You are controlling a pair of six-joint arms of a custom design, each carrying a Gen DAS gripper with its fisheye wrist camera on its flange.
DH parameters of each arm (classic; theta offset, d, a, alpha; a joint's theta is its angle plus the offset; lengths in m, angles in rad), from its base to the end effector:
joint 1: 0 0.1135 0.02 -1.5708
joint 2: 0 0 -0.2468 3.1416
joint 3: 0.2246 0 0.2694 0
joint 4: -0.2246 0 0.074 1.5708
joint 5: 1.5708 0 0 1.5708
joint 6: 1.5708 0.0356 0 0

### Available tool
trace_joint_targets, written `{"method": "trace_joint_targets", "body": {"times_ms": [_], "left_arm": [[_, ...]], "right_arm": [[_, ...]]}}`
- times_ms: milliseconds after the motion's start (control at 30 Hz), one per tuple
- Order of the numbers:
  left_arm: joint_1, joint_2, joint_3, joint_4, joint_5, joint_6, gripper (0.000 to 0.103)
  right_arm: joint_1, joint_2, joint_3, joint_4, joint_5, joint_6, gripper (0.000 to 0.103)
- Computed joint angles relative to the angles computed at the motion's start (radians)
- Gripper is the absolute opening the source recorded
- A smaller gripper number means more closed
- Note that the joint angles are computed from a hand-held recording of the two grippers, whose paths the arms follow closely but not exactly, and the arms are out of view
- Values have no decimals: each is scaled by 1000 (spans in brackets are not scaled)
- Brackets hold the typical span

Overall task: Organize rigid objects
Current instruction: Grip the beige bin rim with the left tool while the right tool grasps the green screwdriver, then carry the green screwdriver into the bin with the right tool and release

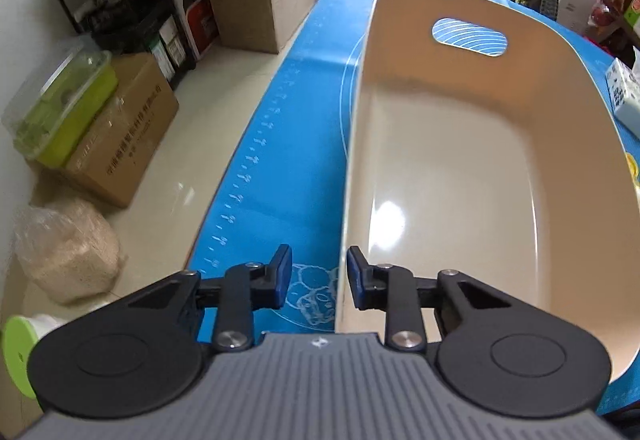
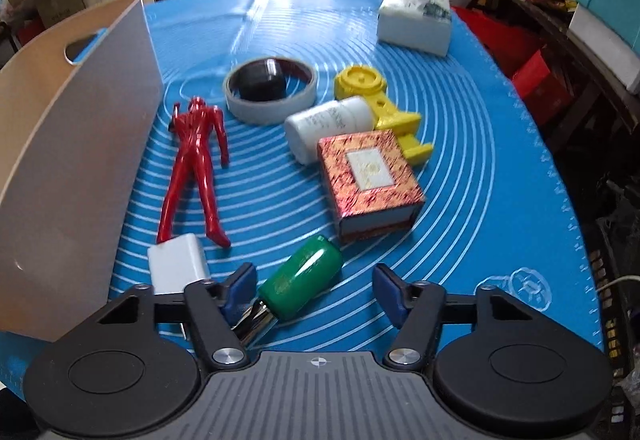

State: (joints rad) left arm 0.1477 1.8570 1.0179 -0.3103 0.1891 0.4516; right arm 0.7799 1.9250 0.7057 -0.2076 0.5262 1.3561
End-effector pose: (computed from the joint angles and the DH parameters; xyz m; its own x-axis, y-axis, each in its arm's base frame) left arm 0.3515 0.0455 0.0955 -0.8420 0.3081 -0.4429 0.3323 0.9429 0.0242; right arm 0.2027 0.1753 0.0154 -0.6940 0.5019 -0.5162 0.5688 0.8217 0.0342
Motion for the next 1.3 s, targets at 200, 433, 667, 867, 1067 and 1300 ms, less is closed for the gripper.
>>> {"method": "trace_joint_targets", "body": {"times_ms": [200,433,667,867,1067,1300], "left_arm": [[-41,-17,-34,35,-36,-18,18],[-29,-1,-12,11,1,-20,8],[-31,-2,-17,15,2,-31,8],[-39,-7,-28,28,-11,-40,8],[-46,-10,-28,25,-20,-48,8],[-46,-11,-30,23,-23,-56,8]], "right_arm": [[-10,69,50,-2,1,0,61],[15,84,63,0,43,-22,34],[43,53,41,-32,81,8,33],[74,-35,-1,-74,129,63,34],[95,-167,-2,-160,223,58,33],[74,-284,54,-113,317,-119,34]]}}
